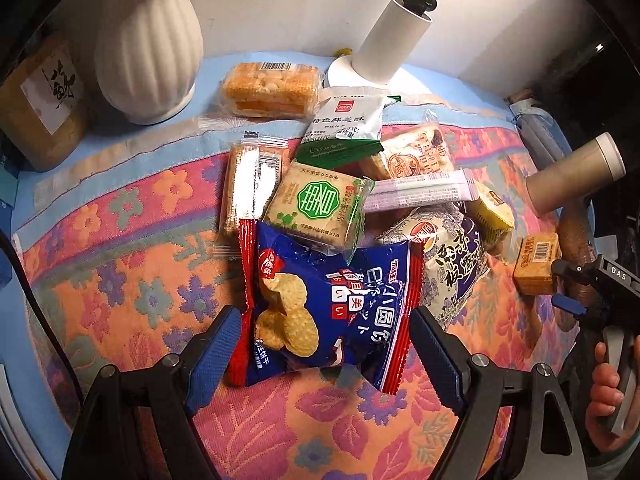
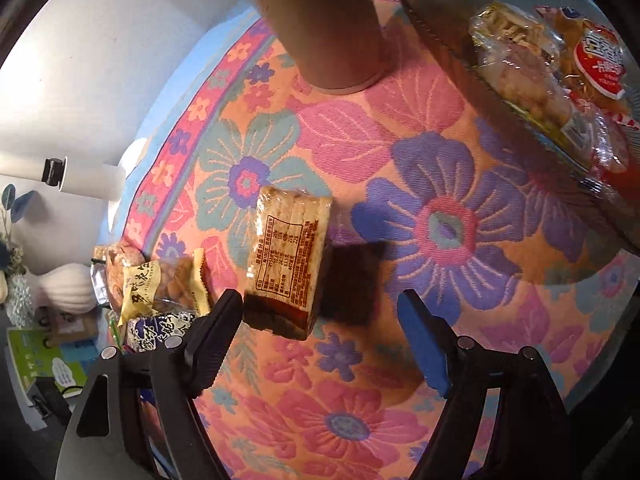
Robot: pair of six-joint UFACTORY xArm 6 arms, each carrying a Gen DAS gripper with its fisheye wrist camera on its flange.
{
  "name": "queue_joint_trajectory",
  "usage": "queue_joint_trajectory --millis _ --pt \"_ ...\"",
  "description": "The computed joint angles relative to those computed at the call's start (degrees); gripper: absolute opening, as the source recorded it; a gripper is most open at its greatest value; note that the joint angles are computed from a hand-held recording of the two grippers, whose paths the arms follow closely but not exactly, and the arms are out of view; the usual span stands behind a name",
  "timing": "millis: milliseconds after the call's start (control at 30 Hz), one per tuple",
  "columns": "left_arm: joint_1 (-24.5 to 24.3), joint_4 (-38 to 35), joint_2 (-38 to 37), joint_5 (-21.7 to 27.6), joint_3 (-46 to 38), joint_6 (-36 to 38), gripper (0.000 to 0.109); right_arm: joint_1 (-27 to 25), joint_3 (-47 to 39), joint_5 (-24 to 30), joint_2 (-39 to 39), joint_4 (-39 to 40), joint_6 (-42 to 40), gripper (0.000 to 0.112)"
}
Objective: Organize snacks
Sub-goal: 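Grasp the square yellow cake packet with the right tool while the left grasps the blue cracker bag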
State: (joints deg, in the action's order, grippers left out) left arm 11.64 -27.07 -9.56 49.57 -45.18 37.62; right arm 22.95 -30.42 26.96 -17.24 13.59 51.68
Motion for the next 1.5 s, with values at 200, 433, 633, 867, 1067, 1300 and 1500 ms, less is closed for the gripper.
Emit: queue_joint_trajectory --millis 200,433,633,867,1067,1300,1500 --pt "0.79 -0.29 -0.66 0.54 0.74 0.99 0.083 -0.59 -1.95 10.99 -2.68 -17.32 12.67 0.079" --pt "1.75 -0.74 -0.77 1.68 0.56 2.03 0.083 -1.44 0.84 8.15 -5.09 -14.59 10.98 0.079" --pt "2.02 -1.97 -0.34 3.57 -0.09 3.54 0.083 -0.36 -2.67 5.99 0.8 -12.13 9.76 0.08" --pt "0.21 -0.99 0.34 1.37 0.3 1.6 0.089 0.04 -6.81 6.68 6.52 -11.05 7.02 0.08" --pt "-1.6 -0.26 0.55 -1.99 1.22 1.2 0.09 0.13 -9.91 8.44 10.28 -13.07 6.84 0.08" --pt "-3.01 1.15 -0.53 -6.35 3.4 1.84 0.084 0.06 -10.21 9.47 12.42 -14.45 6.27 0.061" --pt "-2.76 0.11 -3.24 -7.4 5.72 5.47 0.072 1.16 -7.86 8.67 9.75 -17.36 7.45 0.056"
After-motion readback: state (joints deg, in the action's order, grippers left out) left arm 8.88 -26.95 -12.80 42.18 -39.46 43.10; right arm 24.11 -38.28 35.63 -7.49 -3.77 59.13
